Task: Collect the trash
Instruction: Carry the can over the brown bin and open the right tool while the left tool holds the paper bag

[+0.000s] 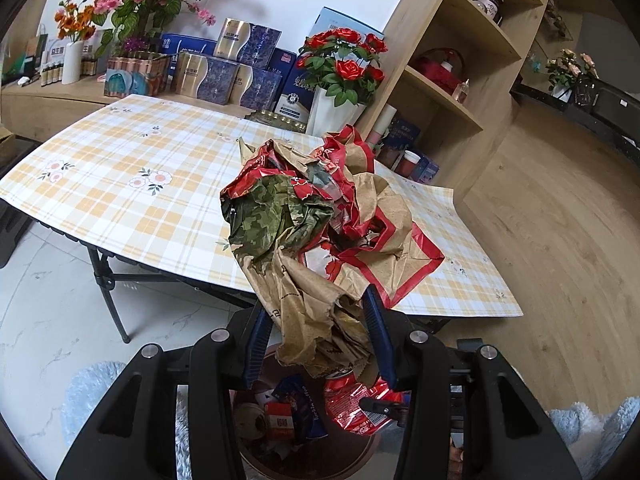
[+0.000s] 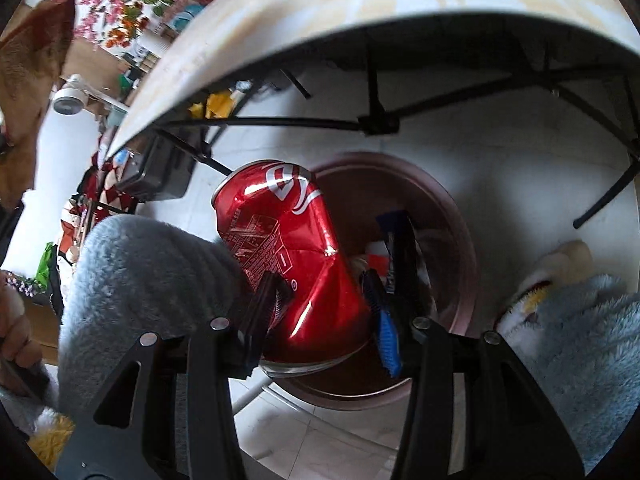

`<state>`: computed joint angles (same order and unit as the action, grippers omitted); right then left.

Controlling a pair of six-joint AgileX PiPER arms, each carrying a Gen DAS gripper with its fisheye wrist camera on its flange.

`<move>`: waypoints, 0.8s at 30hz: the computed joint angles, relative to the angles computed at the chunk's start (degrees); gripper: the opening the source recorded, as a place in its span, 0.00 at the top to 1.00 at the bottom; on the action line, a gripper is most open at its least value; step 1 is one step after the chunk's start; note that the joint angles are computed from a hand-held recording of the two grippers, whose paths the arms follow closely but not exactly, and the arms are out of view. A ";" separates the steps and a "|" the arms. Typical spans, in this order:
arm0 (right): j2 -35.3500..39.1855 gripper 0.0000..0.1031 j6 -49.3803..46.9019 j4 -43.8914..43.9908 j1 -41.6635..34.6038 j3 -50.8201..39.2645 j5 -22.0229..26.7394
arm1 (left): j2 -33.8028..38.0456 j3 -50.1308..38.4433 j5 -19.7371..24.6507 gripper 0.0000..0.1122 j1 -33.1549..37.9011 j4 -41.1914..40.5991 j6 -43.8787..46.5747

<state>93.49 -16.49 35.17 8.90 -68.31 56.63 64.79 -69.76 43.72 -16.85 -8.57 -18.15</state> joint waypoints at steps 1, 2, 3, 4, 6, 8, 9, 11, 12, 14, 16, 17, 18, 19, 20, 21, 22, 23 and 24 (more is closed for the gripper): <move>0.39 0.54 0.26 -0.11 -0.17 0.02 0.24 | 0.02 0.07 0.12 0.61 -0.08 0.27 -0.18; 0.90 0.54 0.75 -0.11 -0.06 -0.41 0.40 | 0.16 0.03 0.23 0.61 -0.02 0.25 -0.19; 1.21 0.53 0.83 0.09 -0.26 -0.52 0.67 | 0.29 -0.02 0.37 0.61 0.08 0.17 -0.21; 1.32 0.52 0.88 0.28 -0.58 -0.49 1.01 | 0.46 0.02 0.48 0.61 0.24 -0.05 -0.14; 1.25 0.48 0.84 1.13 -1.24 -0.37 1.43 | 0.83 0.04 0.66 0.61 0.13 0.15 -0.58; 1.32 0.39 0.59 1.93 -1.62 -0.33 1.38 | 1.22 0.15 0.65 0.61 -0.13 0.26 -0.76; 1.81 0.37 1.00 1.81 -1.24 -0.76 0.78 | 1.36 0.19 0.64 0.61 -0.45 0.62 -1.03; 1.36 0.34 1.47 1.40 -1.14 -1.16 0.52 | 1.73 0.25 0.59 0.61 -1.22 1.40 -1.25; 1.08 0.30 2.18 0.81 -0.86 -1.58 0.26 | 1.87 0.29 0.54 0.61 -1.59 1.79 -1.36; -0.35 0.26 2.24 -0.30 -0.77 -1.81 -1.23 | 2.21 0.52 0.55 0.61 -2.83 3.22 -1.82; -2.71 0.20 1.85 -2.00 -0.86 -1.82 -3.74 | 2.96 0.41 0.83 0.61 -3.63 3.74 -1.23; -4.29 0.15 1.93 -3.47 -0.94 -2.00 -5.47 | 3.40 0.38 1.02 0.60 -3.89 3.47 -0.46; -5.55 0.10 1.59 -4.61 -1.15 -2.29 -6.82 | 3.97 0.26 1.25 0.60 -3.88 2.30 1.07; -7.14 0.09 0.27 -5.72 -1.51 -2.66 -8.32 | 4.27 0.34 1.29 0.60 -4.17 1.95 1.76; -8.24 0.08 -0.49 -6.71 -1.75 -2.82 -9.51 | 4.74 0.20 1.41 0.60 -4.67 2.11 2.45; -9.46 0.06 -1.37 -7.90 -2.07 -2.94 -10.92 | 5.25 -0.07 1.52 0.60 -5.43 2.77 2.85; -10.63 0.06 -2.58 -8.96 -2.59 -2.97 -12.35 | 6.13 -0.61 1.81 0.60 -6.69 3.95 3.59; -11.37 0.06 -3.44 -9.63 -3.05 -2.85 -13.56 | 6.83 -1.02 2.15 0.60 -7.92 5.21 3.79; -12.24 0.06 -4.52 -10.25 -3.72 -2.48 -15.09 | 7.36 -1.28 2.34 0.60 -8.81 6.08 3.84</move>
<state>81.25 -21.01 24.92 5.18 -70.80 41.54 72.16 -71.04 46.06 -25.66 -2.48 -14.31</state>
